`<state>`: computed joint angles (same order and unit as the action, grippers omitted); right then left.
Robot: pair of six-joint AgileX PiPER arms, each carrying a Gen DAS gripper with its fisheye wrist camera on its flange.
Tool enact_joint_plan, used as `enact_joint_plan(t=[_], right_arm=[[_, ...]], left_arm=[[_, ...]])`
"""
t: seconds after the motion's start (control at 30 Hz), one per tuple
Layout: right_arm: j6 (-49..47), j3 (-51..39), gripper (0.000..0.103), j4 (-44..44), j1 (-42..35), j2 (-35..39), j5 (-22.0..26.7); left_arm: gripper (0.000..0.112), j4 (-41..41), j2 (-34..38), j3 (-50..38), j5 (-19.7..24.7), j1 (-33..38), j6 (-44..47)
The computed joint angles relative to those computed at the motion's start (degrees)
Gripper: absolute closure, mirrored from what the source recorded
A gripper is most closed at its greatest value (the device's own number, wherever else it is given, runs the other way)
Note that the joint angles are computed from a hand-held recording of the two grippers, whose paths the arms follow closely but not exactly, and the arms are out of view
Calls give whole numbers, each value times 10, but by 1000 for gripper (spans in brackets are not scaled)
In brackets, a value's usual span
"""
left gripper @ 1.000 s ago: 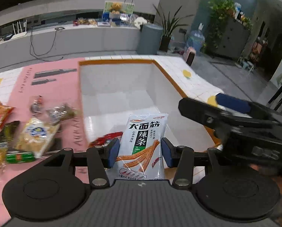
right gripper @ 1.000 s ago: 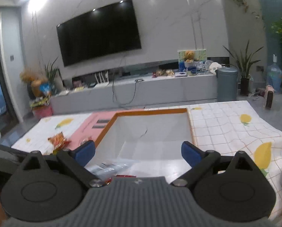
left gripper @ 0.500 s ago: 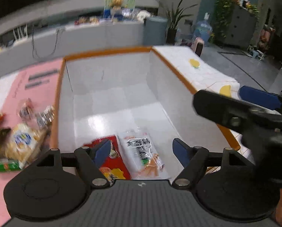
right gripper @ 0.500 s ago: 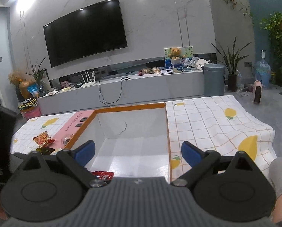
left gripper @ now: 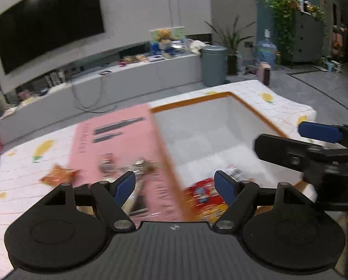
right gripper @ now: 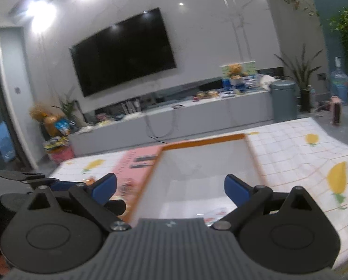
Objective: Organize snacks
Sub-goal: 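Grasp the clear milk-ball packet with the right tool while the left tool grasps the clear cracker bag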
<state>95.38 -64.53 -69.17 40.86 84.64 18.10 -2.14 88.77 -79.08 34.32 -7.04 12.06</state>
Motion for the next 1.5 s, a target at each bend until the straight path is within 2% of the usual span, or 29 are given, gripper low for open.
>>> enact_joint_plan(t=[0.07,0.2,0.3,0.37,0.4,0.47,0.53,0.63,0.7,0.8,0.93,0.97,1.07,1.13,1.2,1.23,1.27,1.3,1.33,1.5], right_arm=[[2,-17,7,-8,32,11,1],[20,-73,7,-41,112,58,53],[49,-115,7,-74,152,99,66],[20,-150,7,-62,175,127,75],[-29,-178,7,-21,183,149,79],[-143,-263,7,88,201,212,134],[-251,-373,7,192,210,290,221],[-342,-525,7,312,199,396,336],[-356,-577,7,384,176,436,366],[-311,-655,7,422,158,499,430],[-259,-646,6,405,147,523,427],[-253,-650,3,390,148,531,421],[-255,-653,3,360,155,543,410],[-263,-653,3,330,162,552,403],[-274,-643,10,286,176,558,404],[-253,-604,17,261,183,541,380],[-235,-579,26,240,183,533,359],[-218,-556,30,221,184,525,344],[-206,-538,42,206,185,516,336],[-190,-493,44,183,182,495,302]], left_arm=[[22,4,-16,10,0,31,6],[22,-38,-28,17,15,109,53],[21,-62,-28,28,5,164,81],[21,-83,-15,22,12,201,90],[21,-93,-6,12,21,218,93],[21,-115,17,-10,38,252,112],[21,-131,32,-23,45,280,129],[21,-158,49,-33,52,314,169],[21,-172,61,-39,54,326,194],[21,-176,80,-43,47,332,221],[21,-154,115,-55,31,316,225],[21,-151,127,-63,36,311,232],[20,-132,173,-107,77,298,240],[20,-122,189,-110,69,289,239],[20,-119,199,-104,46,282,250],[20,-114,205,-103,38,279,252],[20,-117,210,-103,31,278,261],[20,-130,213,-101,25,280,280],[20,-150,216,-97,15,284,304],[18,-192,253,-113,10,294,357]])
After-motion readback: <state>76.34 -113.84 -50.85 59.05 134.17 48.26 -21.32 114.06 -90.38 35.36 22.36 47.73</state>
